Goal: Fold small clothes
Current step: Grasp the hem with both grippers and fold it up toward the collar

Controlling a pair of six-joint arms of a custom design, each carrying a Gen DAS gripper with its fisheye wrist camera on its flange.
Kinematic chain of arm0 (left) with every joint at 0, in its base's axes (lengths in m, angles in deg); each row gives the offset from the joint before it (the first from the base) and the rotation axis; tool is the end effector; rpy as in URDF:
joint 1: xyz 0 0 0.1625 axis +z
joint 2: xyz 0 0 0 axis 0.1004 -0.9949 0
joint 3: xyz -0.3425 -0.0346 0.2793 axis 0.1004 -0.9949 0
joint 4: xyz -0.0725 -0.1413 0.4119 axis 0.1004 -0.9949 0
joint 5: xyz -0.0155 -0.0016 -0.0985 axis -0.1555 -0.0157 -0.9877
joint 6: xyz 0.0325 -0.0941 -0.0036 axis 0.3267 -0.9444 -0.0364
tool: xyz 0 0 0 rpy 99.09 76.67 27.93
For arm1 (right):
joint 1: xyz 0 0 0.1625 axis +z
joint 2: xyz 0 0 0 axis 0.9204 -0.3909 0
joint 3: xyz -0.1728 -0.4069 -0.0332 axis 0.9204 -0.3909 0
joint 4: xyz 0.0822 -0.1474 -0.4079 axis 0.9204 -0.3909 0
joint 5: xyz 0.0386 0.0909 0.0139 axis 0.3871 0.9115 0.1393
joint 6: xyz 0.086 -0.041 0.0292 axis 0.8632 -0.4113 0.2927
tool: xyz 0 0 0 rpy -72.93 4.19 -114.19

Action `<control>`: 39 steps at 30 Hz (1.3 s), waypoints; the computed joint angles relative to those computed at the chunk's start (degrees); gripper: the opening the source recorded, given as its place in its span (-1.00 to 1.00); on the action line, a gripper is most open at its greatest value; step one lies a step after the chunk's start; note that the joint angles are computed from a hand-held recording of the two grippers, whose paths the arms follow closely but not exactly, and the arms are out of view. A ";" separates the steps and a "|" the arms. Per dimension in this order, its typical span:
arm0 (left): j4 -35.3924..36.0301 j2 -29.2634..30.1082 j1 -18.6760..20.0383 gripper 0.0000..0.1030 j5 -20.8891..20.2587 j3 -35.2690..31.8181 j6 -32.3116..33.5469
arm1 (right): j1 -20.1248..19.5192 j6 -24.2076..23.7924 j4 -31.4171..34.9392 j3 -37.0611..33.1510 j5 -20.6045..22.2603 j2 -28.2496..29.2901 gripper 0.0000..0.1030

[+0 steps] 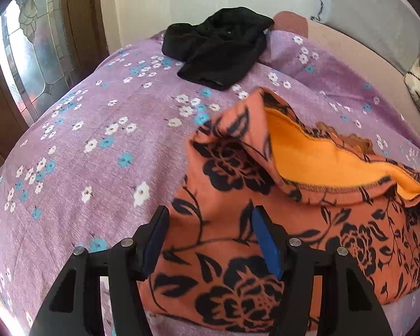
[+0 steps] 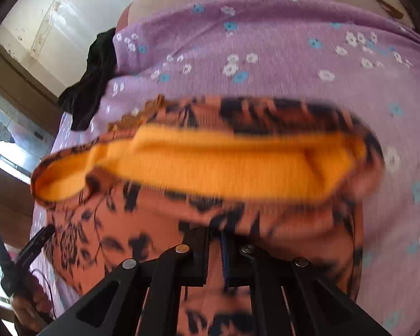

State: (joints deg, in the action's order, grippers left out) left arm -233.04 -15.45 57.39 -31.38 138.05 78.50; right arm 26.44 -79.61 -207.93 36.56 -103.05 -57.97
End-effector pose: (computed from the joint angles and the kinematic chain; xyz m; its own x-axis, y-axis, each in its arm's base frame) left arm -0.1247 -0.6982 0.2166 -0.7026 0.1482 -0.6960 0.5291 0.7629 -0.3717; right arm 0.1212 -0.6335 0.1789 -0.8818 0.3621 0.3022 0.0537 0.7136 -0.6985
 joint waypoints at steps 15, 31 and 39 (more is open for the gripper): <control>7.50 -1.43 3.94 0.21 4.44 -8.23 -18.37 | 10.06 -0.05 18.45 -20.59 18.30 15.93 -0.78; -0.67 -0.15 -1.36 0.56 -1.24 -2.84 2.15 | 14.79 -2.95 11.42 -22.46 -7.92 15.50 -0.78; 9.47 3.01 -2.61 0.71 1.75 -0.39 2.95 | 10.92 10.27 7.84 7.69 -14.16 -2.29 -0.78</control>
State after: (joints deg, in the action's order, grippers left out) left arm -223.57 -12.44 54.78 -29.63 137.66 81.44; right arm 37.36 -69.34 -200.09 44.25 -117.22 -60.26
